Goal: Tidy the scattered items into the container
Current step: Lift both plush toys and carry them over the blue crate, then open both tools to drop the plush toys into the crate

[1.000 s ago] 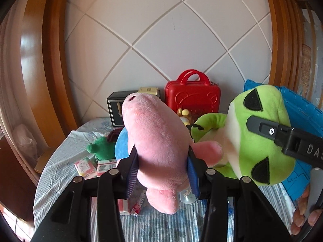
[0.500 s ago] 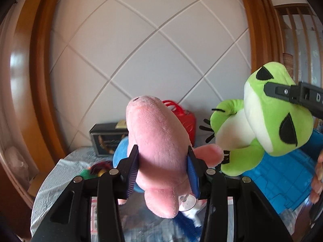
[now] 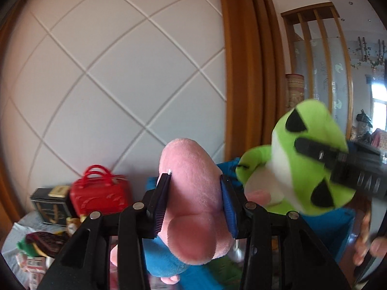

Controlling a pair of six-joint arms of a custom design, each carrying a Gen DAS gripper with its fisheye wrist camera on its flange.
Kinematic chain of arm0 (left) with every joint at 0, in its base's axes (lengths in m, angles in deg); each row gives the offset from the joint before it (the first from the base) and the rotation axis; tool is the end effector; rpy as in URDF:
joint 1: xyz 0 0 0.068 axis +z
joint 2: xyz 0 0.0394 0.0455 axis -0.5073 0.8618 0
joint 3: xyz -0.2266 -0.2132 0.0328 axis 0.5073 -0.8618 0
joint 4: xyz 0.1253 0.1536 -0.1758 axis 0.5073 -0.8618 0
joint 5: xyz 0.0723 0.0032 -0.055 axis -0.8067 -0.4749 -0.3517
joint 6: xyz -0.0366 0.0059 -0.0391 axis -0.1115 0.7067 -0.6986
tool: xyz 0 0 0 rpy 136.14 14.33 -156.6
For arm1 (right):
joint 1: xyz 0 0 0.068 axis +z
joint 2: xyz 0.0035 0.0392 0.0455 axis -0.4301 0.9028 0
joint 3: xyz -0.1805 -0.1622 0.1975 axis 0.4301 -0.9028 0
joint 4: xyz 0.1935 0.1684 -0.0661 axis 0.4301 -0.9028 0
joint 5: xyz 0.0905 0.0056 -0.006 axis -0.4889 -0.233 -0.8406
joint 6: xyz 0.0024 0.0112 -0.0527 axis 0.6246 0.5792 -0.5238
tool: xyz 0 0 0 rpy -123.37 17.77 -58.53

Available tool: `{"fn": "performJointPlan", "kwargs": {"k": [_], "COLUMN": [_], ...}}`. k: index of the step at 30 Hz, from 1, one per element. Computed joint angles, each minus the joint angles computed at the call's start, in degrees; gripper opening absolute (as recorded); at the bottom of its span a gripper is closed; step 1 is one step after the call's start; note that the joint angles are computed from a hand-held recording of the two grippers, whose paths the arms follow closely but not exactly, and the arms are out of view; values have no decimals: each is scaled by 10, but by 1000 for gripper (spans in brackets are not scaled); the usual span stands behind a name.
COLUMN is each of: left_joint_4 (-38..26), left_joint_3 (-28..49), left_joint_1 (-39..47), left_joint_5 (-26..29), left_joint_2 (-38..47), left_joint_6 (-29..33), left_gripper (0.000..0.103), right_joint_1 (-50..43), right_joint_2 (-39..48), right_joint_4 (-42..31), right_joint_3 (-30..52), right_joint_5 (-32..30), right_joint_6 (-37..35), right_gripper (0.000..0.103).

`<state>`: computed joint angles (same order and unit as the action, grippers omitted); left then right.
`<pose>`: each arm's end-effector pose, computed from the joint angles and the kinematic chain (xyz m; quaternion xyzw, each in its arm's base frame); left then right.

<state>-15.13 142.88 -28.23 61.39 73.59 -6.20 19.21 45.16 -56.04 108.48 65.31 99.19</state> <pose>0.2998 -0.0001 0.4973 0.1088 0.7823 -0.1081 0.6038 0.1993 0.1585 0.5673 0.0653 0.7953 -0.0426 0.6012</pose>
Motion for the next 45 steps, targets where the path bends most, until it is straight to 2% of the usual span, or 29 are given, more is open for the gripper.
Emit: {"fn": "performJointPlan", "kwargs": {"k": [3, 5, 8, 10, 12, 13, 16, 24, 25, 27, 29, 31, 34, 36, 38, 45], "left_joint_4": [-36, -88, -187, -250, -291, -305, -306, -307, -310, -319, -311, -295, -286, -283, -278, -263], "left_joint_3": [30, 56, 114, 140, 150, 148, 112, 62, 60, 63, 47, 27, 11, 8, 0, -27], "left_joint_1": [-128, -184, -232, -249, -261, -265, -277, -298, -298, -298, -301, -309, -315, -317, -319, -330], "left_joint_5": [-134, -211, -264, -276, -284, -285, -295, -299, -296, -290, -297, -314, -316, -313, -311, -327], "left_joint_2": [30, 61, 121, 152, 170, 177, 172, 147, 146, 148, 138, 123, 107, 102, 92, 64], "left_joint_6": [-6, -7, -16, -38, -61, -70, -85, -117, -121, -128, -133, -137, -139, -144, -148, -162], "left_gripper": [40, 40, 40, 38, 15, 11, 11, 11, 12, 25, 58, 68, 69, 72, 78, 80], "right_joint_1": [-101, -169, -284, -354, -392, -404, -445, -477, -481, -484, -485, -488, -491, -494, -500, -531], "right_joint_2": [-77, -114, -146, -154, -155, -155, -153, -165, -165, -167, -171, -180, -191, -198, -208, -261], "right_joint_4": [22, 20, 25, 21, 13, 8, -10, -39, -43, -48, -52, -57, -71, -76, -82, -97], "right_joint_3": [-106, -156, -223, -262, -294, -307, -334, -374, -375, -382, -388, -393, -389, -386, -384, -384], "right_joint_5": [-92, -167, -300, -382, -431, -447, -486, -502, -502, -499, -498, -499, -496, -491, -495, -523], "right_joint_6": [-34, -45, -66, -86, -99, -103, -133, -189, -196, -204, -203, -204, -201, -199, -200, -205], "right_gripper": [69, 69, 69, 69, 69, 69, 69, 70, 71, 75, 81, 84, 90, 98, 103, 103]}}
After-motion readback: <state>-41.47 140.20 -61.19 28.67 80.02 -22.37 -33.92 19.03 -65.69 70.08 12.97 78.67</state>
